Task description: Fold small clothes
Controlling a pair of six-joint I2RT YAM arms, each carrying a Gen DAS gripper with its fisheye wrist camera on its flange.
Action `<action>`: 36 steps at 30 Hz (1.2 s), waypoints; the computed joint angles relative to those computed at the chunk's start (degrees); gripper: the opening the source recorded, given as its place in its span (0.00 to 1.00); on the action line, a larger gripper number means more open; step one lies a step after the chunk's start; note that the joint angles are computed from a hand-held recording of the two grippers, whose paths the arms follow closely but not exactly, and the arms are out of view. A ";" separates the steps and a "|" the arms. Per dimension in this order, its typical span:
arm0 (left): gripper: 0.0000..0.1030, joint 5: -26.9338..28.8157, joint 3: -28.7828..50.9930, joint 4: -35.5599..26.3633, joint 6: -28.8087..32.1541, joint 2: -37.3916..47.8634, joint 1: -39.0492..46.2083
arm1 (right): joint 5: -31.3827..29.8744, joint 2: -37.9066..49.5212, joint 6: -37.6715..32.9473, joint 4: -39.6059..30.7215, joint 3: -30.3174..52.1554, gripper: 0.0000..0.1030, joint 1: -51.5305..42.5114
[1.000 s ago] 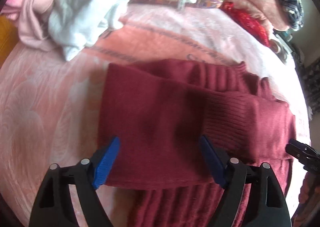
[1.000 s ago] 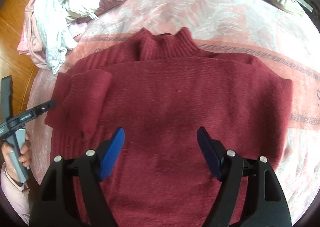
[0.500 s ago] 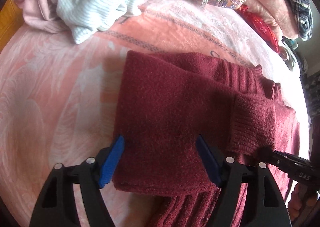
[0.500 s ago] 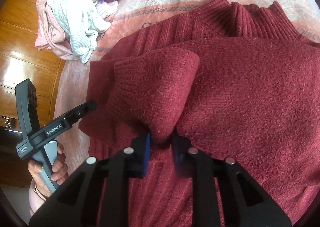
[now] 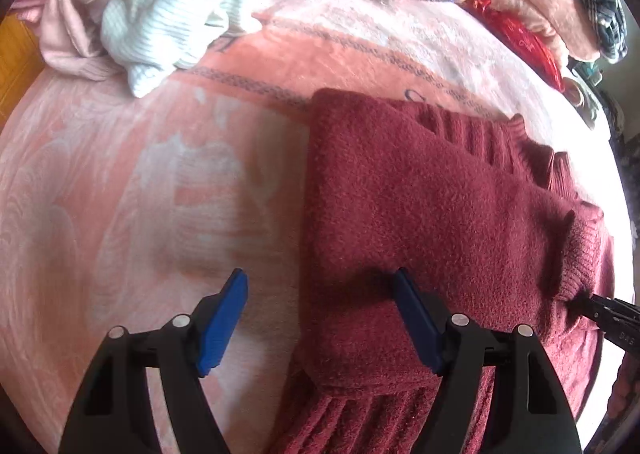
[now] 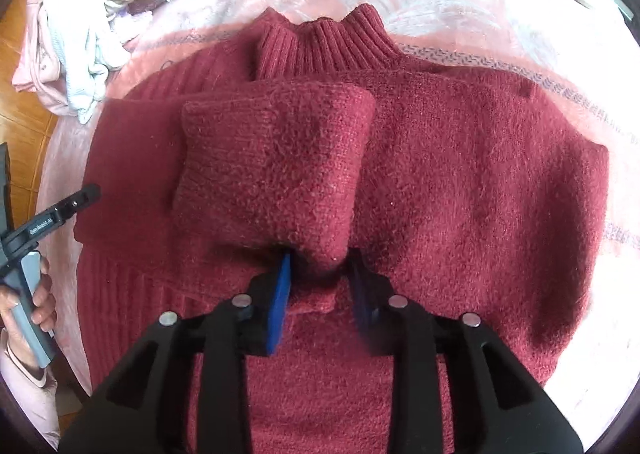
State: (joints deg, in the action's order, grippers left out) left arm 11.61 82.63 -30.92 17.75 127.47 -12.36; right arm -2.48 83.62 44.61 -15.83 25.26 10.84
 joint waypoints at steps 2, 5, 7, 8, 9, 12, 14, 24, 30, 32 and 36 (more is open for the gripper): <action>0.73 -1.24 -1.15 1.37 0.11 -0.19 -1.02 | 1.63 -1.77 -0.67 -3.49 1.30 0.37 -0.05; 0.73 -1.93 -2.10 2.63 0.00 -1.11 -1.56 | 6.47 -4.99 -1.04 -8.54 4.11 0.40 1.95; 0.73 -1.74 -2.61 3.02 -0.53 -2.11 -1.73 | 6.07 -5.27 -0.93 -8.12 5.35 0.40 3.01; 0.73 -1.54 -2.70 2.83 -0.74 -2.48 -1.84 | 6.25 -4.54 -0.39 -8.11 6.46 0.39 3.73; 0.73 -1.35 -2.89 2.70 -0.89 -2.88 -1.96 | 7.18 -3.62 0.25 -8.59 7.85 0.39 4.86; 0.73 -0.81 -4.40 3.12 -0.75 -4.39 -2.55 | 8.40 -0.77 0.48 -8.27 11.05 0.40 7.40; 0.73 -1.09 -4.92 3.65 -0.16 -4.18 -3.12 | 6.03 3.38 1.34 -5.83 12.57 0.39 7.92; 0.79 -2.63 -3.74 4.35 -1.56 -0.42 -3.64 | 12.02 17.65 2.05 -7.89 20.79 0.27 12.89; 0.81 -3.35 -5.00 5.95 -1.09 -0.75 -3.86 | 10.63 -1.35 2.56 -2.31 7.00 0.10 8.02; 0.81 -3.27 -4.84 5.81 -1.26 -0.52 -3.76 | 9.71 -12.37 2.50 -5.26 1.84 0.09 3.76; 0.81 -3.66 -5.11 6.43 -1.91 -0.26 -4.01 | 1.17 -33.48 -4.25 -15.26 -6.01 0.11 -12.46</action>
State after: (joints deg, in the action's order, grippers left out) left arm 7.95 77.52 -24.49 15.84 127.21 -16.36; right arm -1.31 50.13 40.36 -31.09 19.25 -1.62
